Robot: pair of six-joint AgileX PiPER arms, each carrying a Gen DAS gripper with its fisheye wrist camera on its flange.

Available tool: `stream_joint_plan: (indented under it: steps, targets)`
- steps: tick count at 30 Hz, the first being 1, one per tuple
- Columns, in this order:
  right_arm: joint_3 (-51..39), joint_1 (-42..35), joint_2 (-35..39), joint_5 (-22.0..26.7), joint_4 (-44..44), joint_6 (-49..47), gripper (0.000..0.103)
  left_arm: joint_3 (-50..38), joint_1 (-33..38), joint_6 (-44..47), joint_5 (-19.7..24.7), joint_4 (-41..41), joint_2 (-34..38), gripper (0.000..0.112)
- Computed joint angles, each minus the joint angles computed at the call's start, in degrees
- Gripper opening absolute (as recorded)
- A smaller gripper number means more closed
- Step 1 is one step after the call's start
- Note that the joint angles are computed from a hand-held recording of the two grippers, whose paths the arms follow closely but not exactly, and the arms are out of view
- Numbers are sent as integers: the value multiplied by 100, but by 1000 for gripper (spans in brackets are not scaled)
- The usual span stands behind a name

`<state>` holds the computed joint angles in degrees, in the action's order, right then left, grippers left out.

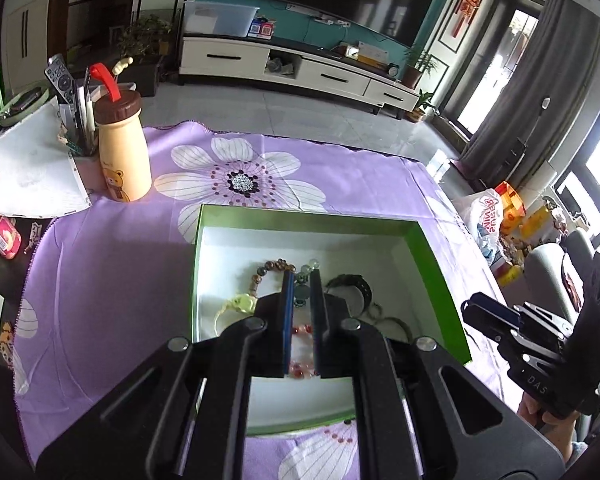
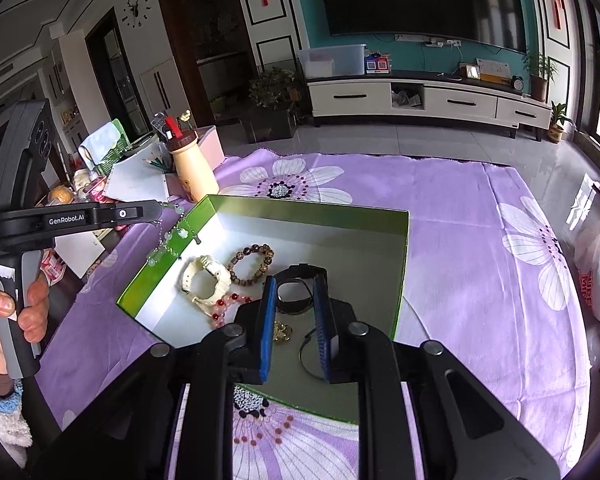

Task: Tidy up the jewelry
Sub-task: 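Carry the green chain over the box with the left gripper while the right carries the black ring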

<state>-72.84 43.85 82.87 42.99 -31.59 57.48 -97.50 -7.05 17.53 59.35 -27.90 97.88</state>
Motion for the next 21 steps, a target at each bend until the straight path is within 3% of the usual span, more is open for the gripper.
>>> stream_joint_plan:
  steps: [21]
  targets:
    - [-631, -922, 968, -242, 1204, -1163, 18, -1624, -245, -803, 309, 760, 1394, 7]
